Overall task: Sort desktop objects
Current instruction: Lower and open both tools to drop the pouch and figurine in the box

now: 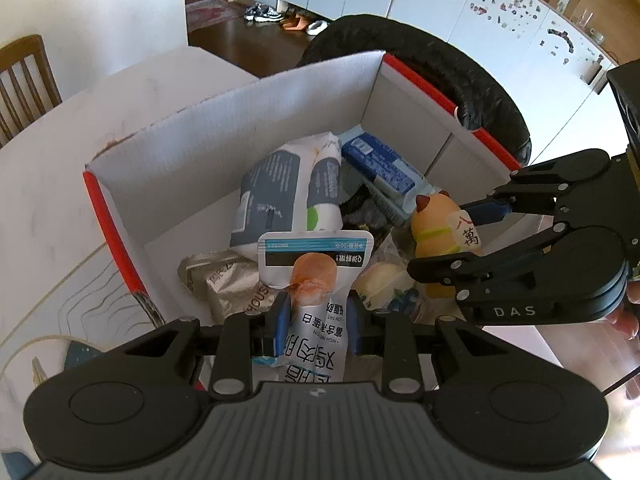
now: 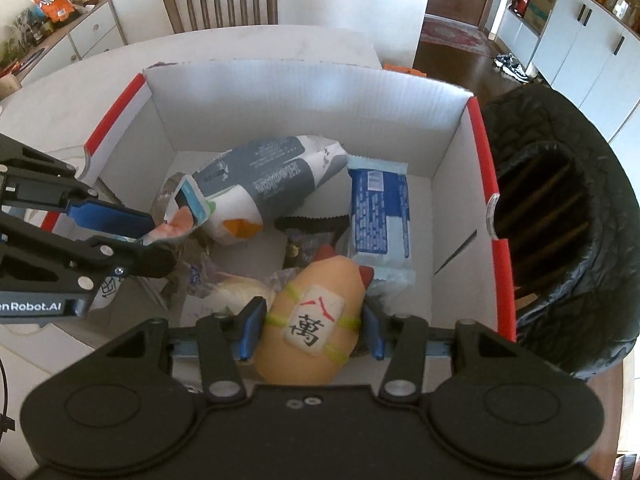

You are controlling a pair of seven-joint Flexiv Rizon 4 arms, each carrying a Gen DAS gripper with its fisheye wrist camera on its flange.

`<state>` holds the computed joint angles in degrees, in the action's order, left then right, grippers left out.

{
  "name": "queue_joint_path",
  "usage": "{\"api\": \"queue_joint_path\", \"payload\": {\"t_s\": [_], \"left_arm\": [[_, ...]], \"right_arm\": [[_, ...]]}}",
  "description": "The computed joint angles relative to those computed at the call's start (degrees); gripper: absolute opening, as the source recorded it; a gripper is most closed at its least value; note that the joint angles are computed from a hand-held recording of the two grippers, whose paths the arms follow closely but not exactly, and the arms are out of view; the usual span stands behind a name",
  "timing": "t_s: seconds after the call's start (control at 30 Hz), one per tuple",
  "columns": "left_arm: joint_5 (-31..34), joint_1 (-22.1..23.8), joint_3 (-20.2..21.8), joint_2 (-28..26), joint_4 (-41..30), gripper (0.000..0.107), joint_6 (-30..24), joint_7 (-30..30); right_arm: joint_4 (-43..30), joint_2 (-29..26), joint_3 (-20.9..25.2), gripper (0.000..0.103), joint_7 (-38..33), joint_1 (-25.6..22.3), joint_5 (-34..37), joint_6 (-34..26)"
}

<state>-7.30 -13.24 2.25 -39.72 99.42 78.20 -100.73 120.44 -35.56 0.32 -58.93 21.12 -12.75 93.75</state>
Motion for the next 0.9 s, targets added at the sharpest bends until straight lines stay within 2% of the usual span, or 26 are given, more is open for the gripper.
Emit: {"api": "queue_joint_path", "payload": {"t_s": [0.2,0.47,0.5,0.53,0.6,0.9], "left_arm": [[-0.19,1.05,-1.77,-0.04,0.32,0.027,-0.58,2.08],[-0.44,0.7,-1.43,-0.04,0.4,0.029,-0.18,2.73],[-0.49,0.86,-1.68,0.0,0.55,0.029,0.07,3.0],[-0.47,0.78,-1.6,0.12,0.74,0.029,0.22,3.05],[-0.5,0.5,-1.31,-0.05,0.5,0.03,0.31,2.88],[-2.1,1.61,-3.13,1.13,2.99,0.031,4.82,3.04]], "right_arm": [[-0.51,-0.8,0.99,0.05,-1.05,-0.78,-0.31,0.13],[-1.08,-0.91,2.99,0.051,-1.59,-2.47,0.18,-0.31],[-0.93,-0.8,3.06,0.055,-1.65,-2.52,0.26,-0.07],[-0.61,-0.66,2.88,0.061,-1.72,-2.33,0.35,0.55],[0.17,-0.29,1.98,0.064,-1.85,-1.52,0.52,1.78],[2.65,1.81,0.0,0.065,-2.43,0.21,1.8,4.97]]}}
